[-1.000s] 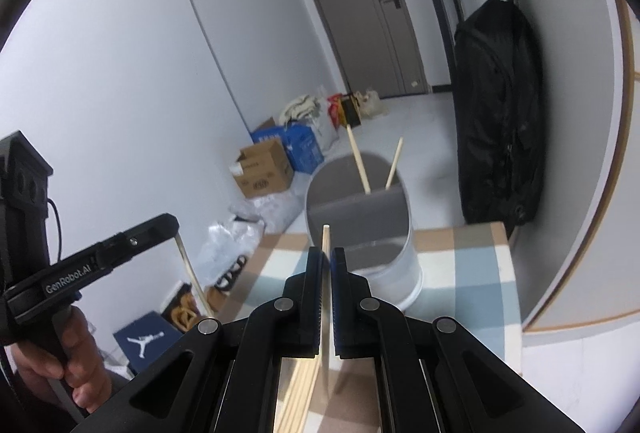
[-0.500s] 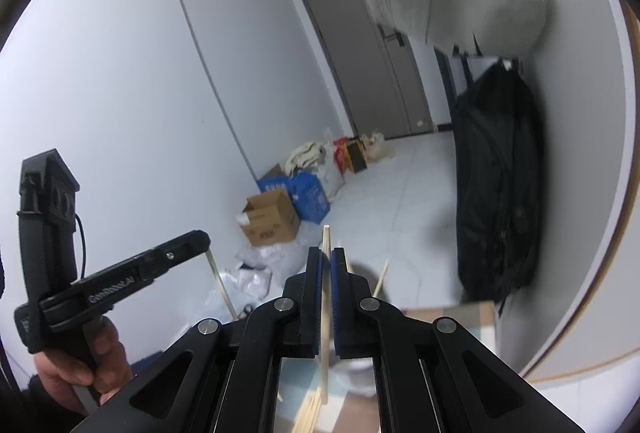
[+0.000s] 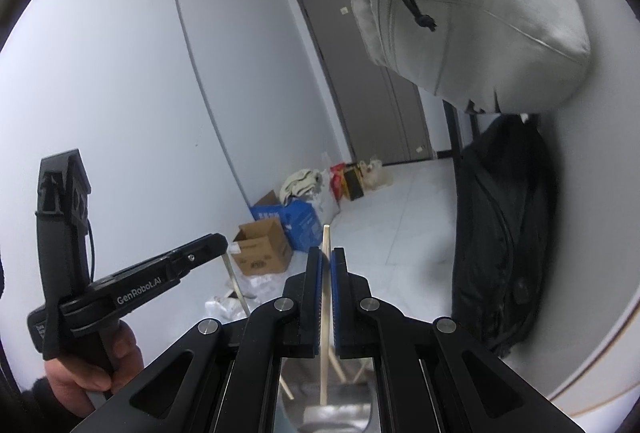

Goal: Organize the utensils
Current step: 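Lift both held chopsticks up over the white holder, then open both grippers to drop the chopsticks into the holder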

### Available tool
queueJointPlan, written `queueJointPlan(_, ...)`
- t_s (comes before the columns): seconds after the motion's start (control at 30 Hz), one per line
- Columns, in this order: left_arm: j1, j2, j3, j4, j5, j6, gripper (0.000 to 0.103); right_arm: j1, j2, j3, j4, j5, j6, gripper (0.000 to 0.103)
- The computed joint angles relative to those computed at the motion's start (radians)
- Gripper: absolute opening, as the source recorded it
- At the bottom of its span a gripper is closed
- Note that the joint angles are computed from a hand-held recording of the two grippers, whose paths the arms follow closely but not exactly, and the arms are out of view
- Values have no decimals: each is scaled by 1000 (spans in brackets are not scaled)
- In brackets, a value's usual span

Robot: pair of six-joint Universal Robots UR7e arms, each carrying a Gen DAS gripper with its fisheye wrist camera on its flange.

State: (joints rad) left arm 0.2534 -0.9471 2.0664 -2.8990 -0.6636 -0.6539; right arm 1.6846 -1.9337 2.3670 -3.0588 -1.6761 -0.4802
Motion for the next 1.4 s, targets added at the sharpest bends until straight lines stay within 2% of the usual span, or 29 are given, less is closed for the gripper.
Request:
queueJointPlan(0.27, 33, 52, -32, -77, 7, 89, 3, -4, 80, -21, -77, 0, -32, 3)
queueJointPlan(0.6, 58, 97, -27, -163, -3, 146, 3, -14, 110, -3, -101, -13, -49, 3)
queueJointPlan(0.9, 53, 130, -1, -276, -2, 209, 3, -31, 141, 7, -129, -13, -82, 3)
queueJointPlan(1.2, 57, 112, 26, -268, -68, 221, 3, -48, 148, 6, -74, -9, -86, 3)
queueJointPlan(1.4, 56, 96, 33, -219, -126, 219, 3, -63, 135, 10, -10, 0, -77, 3)
